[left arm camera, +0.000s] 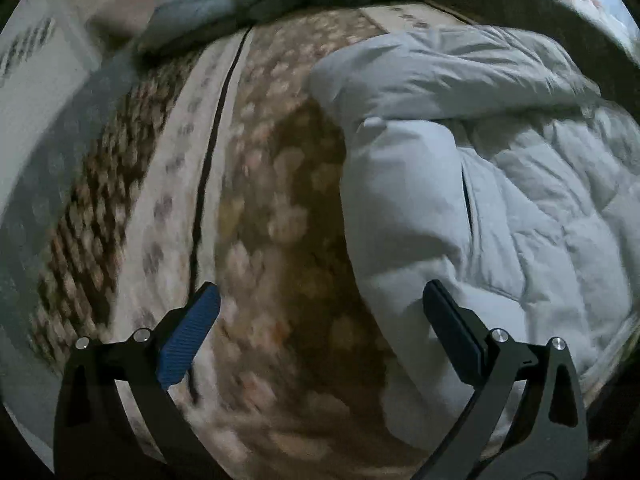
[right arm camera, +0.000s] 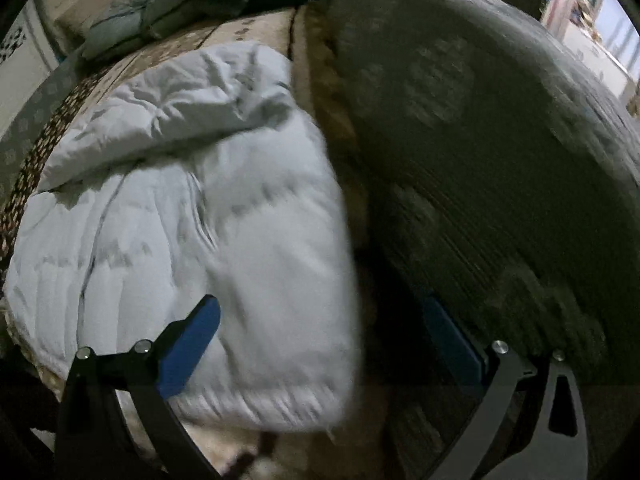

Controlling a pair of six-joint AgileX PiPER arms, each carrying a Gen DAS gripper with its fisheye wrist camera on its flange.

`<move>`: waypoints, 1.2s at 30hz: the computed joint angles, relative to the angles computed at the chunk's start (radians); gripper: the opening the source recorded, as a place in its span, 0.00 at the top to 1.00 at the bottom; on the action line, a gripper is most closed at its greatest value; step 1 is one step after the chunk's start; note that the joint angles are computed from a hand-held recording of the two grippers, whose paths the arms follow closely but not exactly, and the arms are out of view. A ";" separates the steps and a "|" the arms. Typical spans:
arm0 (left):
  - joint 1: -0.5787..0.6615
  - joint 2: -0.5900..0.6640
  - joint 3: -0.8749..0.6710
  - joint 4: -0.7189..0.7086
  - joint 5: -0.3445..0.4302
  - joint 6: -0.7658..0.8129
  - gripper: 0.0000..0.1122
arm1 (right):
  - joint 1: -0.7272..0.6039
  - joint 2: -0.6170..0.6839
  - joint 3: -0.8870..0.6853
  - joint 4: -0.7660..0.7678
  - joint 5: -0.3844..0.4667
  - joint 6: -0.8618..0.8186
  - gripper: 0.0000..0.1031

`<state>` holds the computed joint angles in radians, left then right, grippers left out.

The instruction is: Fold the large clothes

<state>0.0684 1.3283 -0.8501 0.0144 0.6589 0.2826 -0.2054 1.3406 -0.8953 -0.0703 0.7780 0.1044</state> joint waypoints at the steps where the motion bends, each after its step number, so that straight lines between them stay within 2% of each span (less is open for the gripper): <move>1: 0.042 0.003 -0.007 -0.085 0.054 0.013 0.11 | -0.015 -0.024 0.018 0.026 0.010 -0.043 0.02; 4: 0.118 -0.054 0.047 -0.239 0.141 0.022 0.11 | 0.001 -0.061 0.046 0.021 0.031 -0.079 0.02; 7: 0.106 -0.162 0.147 -0.359 0.184 0.085 0.11 | 0.019 -0.046 0.039 0.048 0.056 -0.098 0.02; 10: 0.004 -0.277 0.235 -0.366 0.144 0.093 0.14 | -0.032 -0.034 0.043 0.171 0.044 -0.190 0.02; 12: -0.114 -0.347 0.287 -0.262 0.080 0.001 0.14 | -0.054 -0.021 0.045 0.212 0.031 -0.215 0.02; 13: -0.183 -0.361 0.311 -0.164 0.046 -0.094 0.14 | -0.059 -0.012 0.045 0.225 0.024 -0.219 0.02; 15: -0.227 -0.352 0.325 -0.079 0.024 -0.188 0.14 | -0.074 0.022 0.048 0.242 0.018 -0.238 0.02; 17: -0.234 -0.279 0.318 -0.039 -0.024 -0.258 0.11 | -0.074 0.048 0.051 0.242 0.025 -0.249 0.02; 21: -0.231 -0.169 0.304 -0.042 -0.084 -0.307 0.11 | -0.065 0.101 0.051 0.309 0.055 -0.337 0.02; 23: -0.279 -0.099 0.282 -0.008 -0.137 -0.391 0.11 | -0.057 0.117 0.055 0.300 0.054 -0.344 0.02; 28: -0.313 -0.032 0.259 -0.065 -0.181 -0.359 0.40 | -0.074 0.158 0.043 0.354 0.062 -0.374 0.02; 31: -0.301 -0.028 0.246 -0.110 -0.174 -0.302 0.52 | -0.046 0.183 0.019 0.330 0.064 -0.317 0.04; 32: -0.297 -0.022 0.240 -0.125 -0.173 -0.287 0.54 | -0.030 0.190 0.010 0.307 0.067 -0.286 0.13; 33: -0.288 -0.021 0.235 -0.145 -0.167 -0.263 0.60 | 0.008 0.199 -0.010 0.245 0.075 -0.216 0.33; 34: -0.278 -0.022 0.230 -0.166 -0.160 -0.237 0.66 | 0.029 0.197 -0.025 0.223 0.080 -0.181 0.45; 35: -0.271 -0.028 0.226 -0.180 -0.152 -0.211 0.68 | 0.041 0.181 -0.034 0.241 0.076 -0.182 0.65; 36: -0.267 -0.038 0.223 -0.180 -0.144 -0.196 0.73 | 0.051 0.166 -0.041 0.261 0.077 -0.189 0.76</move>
<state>-0.1982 1.2900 -0.6267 -0.1655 0.5148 0.0862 -0.1547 1.5061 -0.9365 0.1906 0.8548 -0.0847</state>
